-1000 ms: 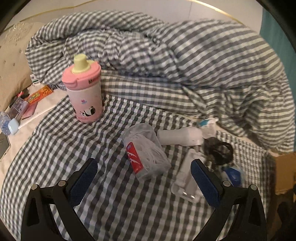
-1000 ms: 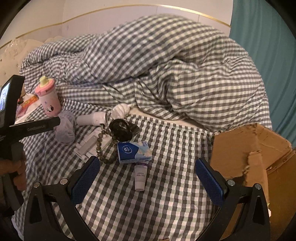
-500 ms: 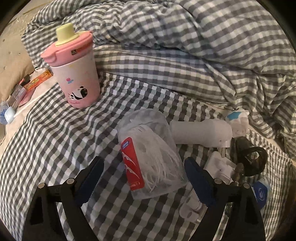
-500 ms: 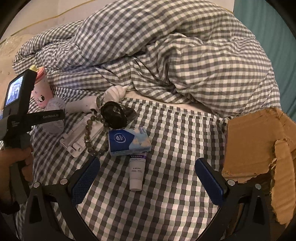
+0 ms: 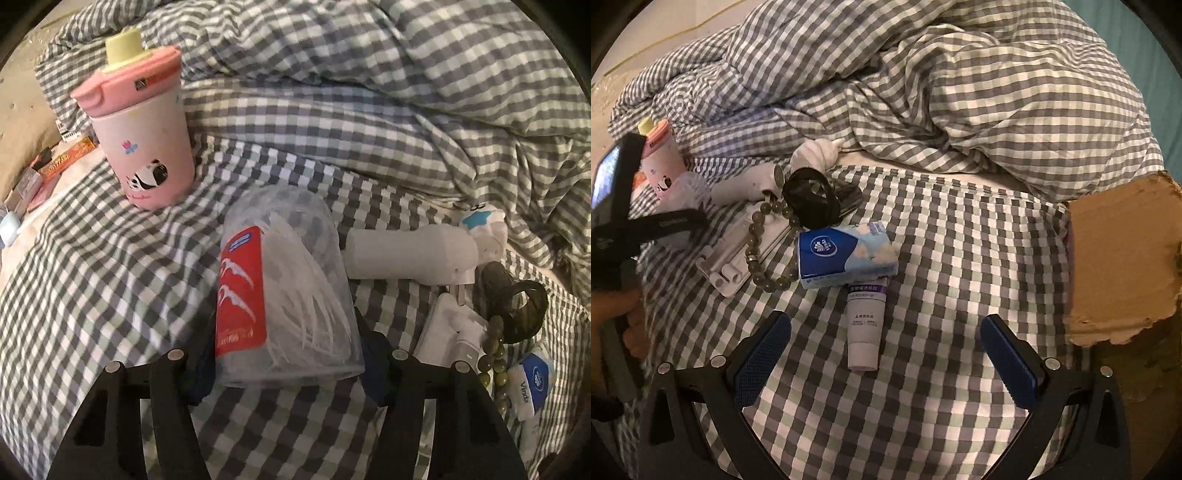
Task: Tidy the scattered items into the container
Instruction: 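Grasp the clear red-labelled cup with the left tool while the right tool grasps the white tube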
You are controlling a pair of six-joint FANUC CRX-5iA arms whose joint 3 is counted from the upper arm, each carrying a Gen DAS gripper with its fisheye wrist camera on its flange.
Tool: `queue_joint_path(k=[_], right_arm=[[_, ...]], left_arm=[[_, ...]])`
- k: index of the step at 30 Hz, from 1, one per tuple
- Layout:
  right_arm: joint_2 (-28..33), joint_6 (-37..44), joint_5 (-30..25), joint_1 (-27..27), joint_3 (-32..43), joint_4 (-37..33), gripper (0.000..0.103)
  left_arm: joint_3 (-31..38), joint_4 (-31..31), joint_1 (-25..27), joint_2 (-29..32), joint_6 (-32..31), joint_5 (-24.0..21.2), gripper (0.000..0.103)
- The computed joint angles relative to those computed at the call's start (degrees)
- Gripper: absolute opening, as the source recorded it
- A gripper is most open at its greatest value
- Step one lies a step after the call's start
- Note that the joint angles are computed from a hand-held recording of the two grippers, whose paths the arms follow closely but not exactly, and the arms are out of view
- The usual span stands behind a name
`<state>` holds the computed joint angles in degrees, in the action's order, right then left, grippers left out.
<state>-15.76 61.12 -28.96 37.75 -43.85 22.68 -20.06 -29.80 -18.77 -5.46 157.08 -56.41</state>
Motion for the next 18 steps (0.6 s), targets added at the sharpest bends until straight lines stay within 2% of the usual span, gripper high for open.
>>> queue_joint_path(k=[4,7,9,12,16,17,18], right_arm=[[2.51,-5.84,2.09,-0.05,-1.19,5.47,0.103],[4.67,-4.60,2.57,-0.65,-0.28,3.75,0.101],[5.51,-3.35,2.61,-0.95,0.28,1.96,0.092],[6.39,-1.06,2.46,-1.30,0.96,-1.09,0.076],[6.18,-5.05,3.77,-0.91,-1.09,3.12,0.075],[6.08,-5.45,3.88,-0.79,-1.27,3.53,0.069],[5.98,-6.24,4.03,-0.59,-1.56,4.50,0.059]], left_arm=[[-0.51,-2.17,-1.12,-2.94,-0.17,-1.57,0.062],[-1.00,-6.35,-3.96,-5.53,1.77,-3.55,0.062],[-0.42,-9.87,-6.80,-6.42,3.96,-6.75,0.062],[-0.93,-10.93,-7.99,-8.79,4.22,-8.34,0.062],[-1.23,-11.28,-9.47,-11.66,3.78,-10.19,0.062],[-1.20,-11.43,-9.85,-12.24,3.85,-10.77,0.062],[-1.16,-11.53,-10.17,-12.71,3.94,-11.25,0.062]])
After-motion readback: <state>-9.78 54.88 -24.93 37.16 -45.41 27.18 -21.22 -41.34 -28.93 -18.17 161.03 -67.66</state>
